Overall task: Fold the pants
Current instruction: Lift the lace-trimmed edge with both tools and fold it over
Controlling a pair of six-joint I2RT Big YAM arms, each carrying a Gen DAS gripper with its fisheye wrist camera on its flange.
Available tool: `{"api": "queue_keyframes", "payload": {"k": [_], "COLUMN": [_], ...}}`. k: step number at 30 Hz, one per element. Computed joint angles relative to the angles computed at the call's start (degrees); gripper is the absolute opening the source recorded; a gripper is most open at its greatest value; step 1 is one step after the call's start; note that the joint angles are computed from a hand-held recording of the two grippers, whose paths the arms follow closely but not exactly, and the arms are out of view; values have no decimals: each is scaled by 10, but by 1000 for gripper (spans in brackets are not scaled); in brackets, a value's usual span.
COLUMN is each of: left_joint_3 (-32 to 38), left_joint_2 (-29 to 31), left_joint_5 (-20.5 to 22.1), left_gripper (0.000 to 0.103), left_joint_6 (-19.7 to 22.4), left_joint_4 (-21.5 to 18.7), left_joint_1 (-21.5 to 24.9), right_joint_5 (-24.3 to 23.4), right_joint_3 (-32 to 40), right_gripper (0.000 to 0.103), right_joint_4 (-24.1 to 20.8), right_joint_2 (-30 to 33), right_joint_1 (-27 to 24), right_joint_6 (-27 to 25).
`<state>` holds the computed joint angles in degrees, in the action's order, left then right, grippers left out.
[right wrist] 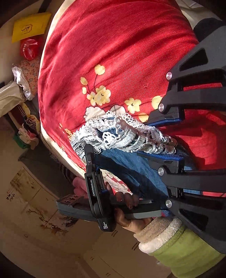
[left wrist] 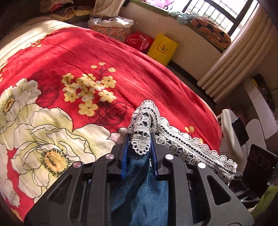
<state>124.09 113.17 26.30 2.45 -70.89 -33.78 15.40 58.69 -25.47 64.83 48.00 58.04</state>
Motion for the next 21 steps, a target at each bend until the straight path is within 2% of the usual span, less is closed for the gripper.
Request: {"api": "queue_keyframes", "payload": {"k": [6, 9, 12, 16, 20, 21], "left_joint_3": [-71, -131, -185, -268, -334, -350], "left_joint_2": [-71, -114, -148, -187, -224, -234], "left_joint_5": [45, 70, 86, 92, 110, 114], "left_gripper": [14, 16, 24, 24, 25, 30], "left_joint_6": [-1, -14, -36, -108, -167, -187], "left_joint_4": [51, 84, 112, 163, 205, 216], "left_joint_1": [36, 58, 83, 119, 152, 160], "right_joint_5": [30, 24, 1, -36, -31, -22], "right_joint_3": [54, 90, 129, 181, 233, 248], "right_gripper": [24, 24, 24, 24, 24, 24], "right_joint_4": [12, 10, 1, -22, -77, -95], "right_joint_2": [22, 49, 89, 154, 212, 224], "right_joint_1": [43, 63, 78, 92, 114, 120], "right_joint_6": [-99, -152, -197, -231, -274, -289]}}
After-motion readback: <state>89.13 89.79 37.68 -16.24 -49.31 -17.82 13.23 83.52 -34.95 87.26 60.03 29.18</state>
